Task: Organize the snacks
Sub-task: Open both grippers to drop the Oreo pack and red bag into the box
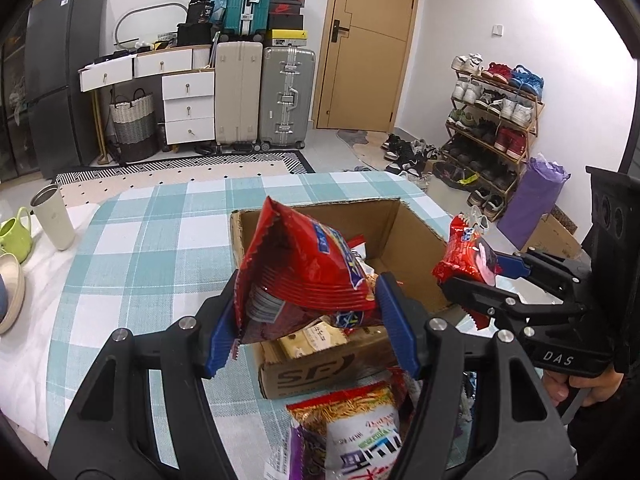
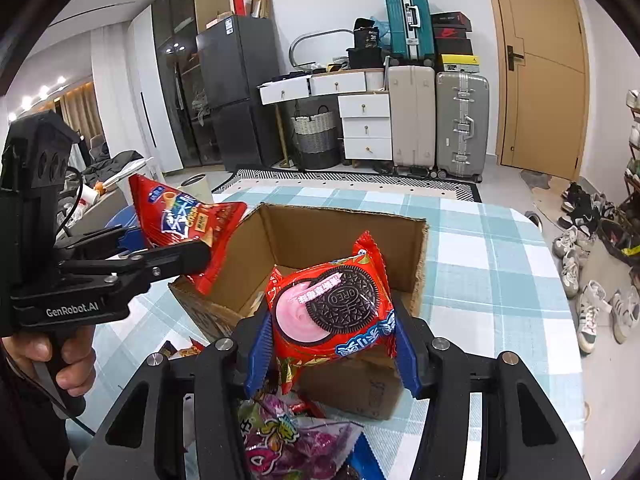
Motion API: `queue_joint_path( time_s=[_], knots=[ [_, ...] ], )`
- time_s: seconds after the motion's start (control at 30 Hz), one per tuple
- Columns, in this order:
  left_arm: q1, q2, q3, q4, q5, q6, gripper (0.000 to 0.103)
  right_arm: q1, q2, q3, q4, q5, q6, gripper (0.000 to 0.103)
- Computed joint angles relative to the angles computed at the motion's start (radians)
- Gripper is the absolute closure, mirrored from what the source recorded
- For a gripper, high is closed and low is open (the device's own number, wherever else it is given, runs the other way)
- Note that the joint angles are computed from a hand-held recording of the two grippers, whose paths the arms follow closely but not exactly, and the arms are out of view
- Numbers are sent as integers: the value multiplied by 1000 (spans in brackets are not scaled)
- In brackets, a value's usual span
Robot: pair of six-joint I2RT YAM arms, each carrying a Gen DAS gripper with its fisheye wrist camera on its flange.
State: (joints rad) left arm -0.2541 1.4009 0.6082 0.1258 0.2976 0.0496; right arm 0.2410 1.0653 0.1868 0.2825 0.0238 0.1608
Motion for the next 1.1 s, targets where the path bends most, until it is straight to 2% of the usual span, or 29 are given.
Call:
queue_joint_path(
  time_s=[0.33,0.4,0.43,0.5,0.53,0.6,0.63,0.67,0.73,0.9,1.0,1.1],
  knots=[
    [-38,159,76,44,-41,8,40,-30,175,55,107,-8,-21,50],
    [-46,168,78,56,-54,-1,40,-43,175,53,116,-23,-23,42],
    [-49,167,79,54,-58,-6,38,-39,159,45,116,-13,-19,37],
    [-47,156,75,49,-53,-9,31,-48,111,27,104,-19,-17,33],
    [-38,145,67,49,-40,-5,22,-55,91,22,89,-28,-18,32],
    [-26,116,49,55,-14,-7,19,-64,35,8,46,-32,-17,27],
    [-19,95,38,47,-5,-6,17,-70,6,-2,26,-35,-18,17],
    [-14,76,31,36,2,-7,12,-74,-38,-13,-10,-35,-13,7],
    [-2,36,13,11,17,-14,1,-82,-128,-44,-61,-33,0,3],
    [30,-115,-67,-55,29,-1,1,-74,-455,-93,-339,5,31,1],
    [43,-238,-117,-134,32,4,1,-65,-616,-105,-497,5,48,1],
    [65,-350,-163,-209,31,23,1,11,-753,-117,-640,87,81,1]
  ],
)
